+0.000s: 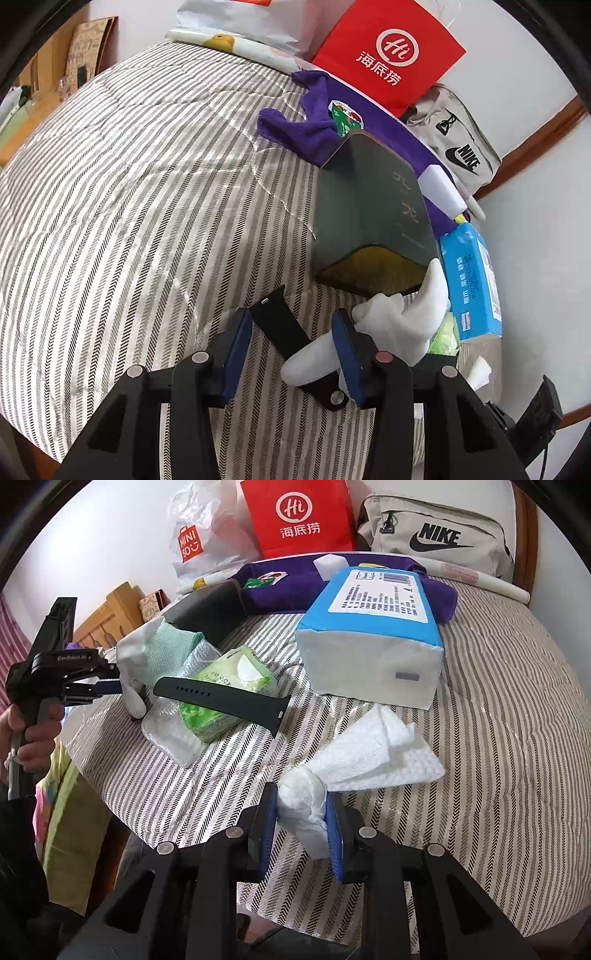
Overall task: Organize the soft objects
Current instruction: 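Lift and carry glove toward purple towel with left tool while right tool carries tissue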
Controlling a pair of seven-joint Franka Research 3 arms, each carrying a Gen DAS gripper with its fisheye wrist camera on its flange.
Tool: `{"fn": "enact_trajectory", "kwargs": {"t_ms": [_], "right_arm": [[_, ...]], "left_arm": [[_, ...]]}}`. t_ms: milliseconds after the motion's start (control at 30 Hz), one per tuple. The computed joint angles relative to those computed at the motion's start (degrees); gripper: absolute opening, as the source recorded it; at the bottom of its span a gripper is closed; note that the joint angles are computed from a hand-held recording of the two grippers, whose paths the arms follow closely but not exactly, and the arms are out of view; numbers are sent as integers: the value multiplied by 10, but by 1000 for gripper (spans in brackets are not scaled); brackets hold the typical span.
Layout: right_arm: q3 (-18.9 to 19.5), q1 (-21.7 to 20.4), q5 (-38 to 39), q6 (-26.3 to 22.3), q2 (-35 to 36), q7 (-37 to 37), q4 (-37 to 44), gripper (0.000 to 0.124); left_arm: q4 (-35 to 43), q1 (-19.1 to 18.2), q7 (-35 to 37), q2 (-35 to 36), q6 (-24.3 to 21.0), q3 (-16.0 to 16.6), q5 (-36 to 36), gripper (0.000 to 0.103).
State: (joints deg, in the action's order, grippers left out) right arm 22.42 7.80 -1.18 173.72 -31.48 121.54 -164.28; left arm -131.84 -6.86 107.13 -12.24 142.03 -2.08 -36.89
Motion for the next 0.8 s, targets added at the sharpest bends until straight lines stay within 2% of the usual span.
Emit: {"fn": "enact_trajectory", "kwargs": {"t_ms": [133, 200, 267, 433, 533, 567, 733, 800], "right_arm": [[-4, 4, 1, -1, -1, -2, -1, 26], [-5, 3, 0, -1, -2, -3, -2, 26], [2, -3, -3, 0, -2, -2, -1, 25], [11, -13, -9, 4, -1, 6, 0, 24], [7, -11, -8, 2, -2, 4, -1, 24], [10, -13, -9, 0, -3, 6, 0, 24], [19, -21, -18, -8, -4, 10, 4, 24], [23, -24, -24, -12, -5, 14, 5, 24]], "left_arm": [[-20, -16, 61, -26, 24, 9, -41, 43], [-23, -23, 83, -34, 25, 16, -60, 49], [-24, -33, 119, -42, 18, 25, -87, 54], [-22, -49, 182, -57, 11, 30, -138, 56], [-20, -56, 219, -65, -15, 36, -167, 63], [-18, -57, 225, -65, -20, 33, -170, 66], [-17, -62, 213, -55, -8, -1, -131, 66], [-21, -61, 178, -47, 27, -21, -96, 65]]}}
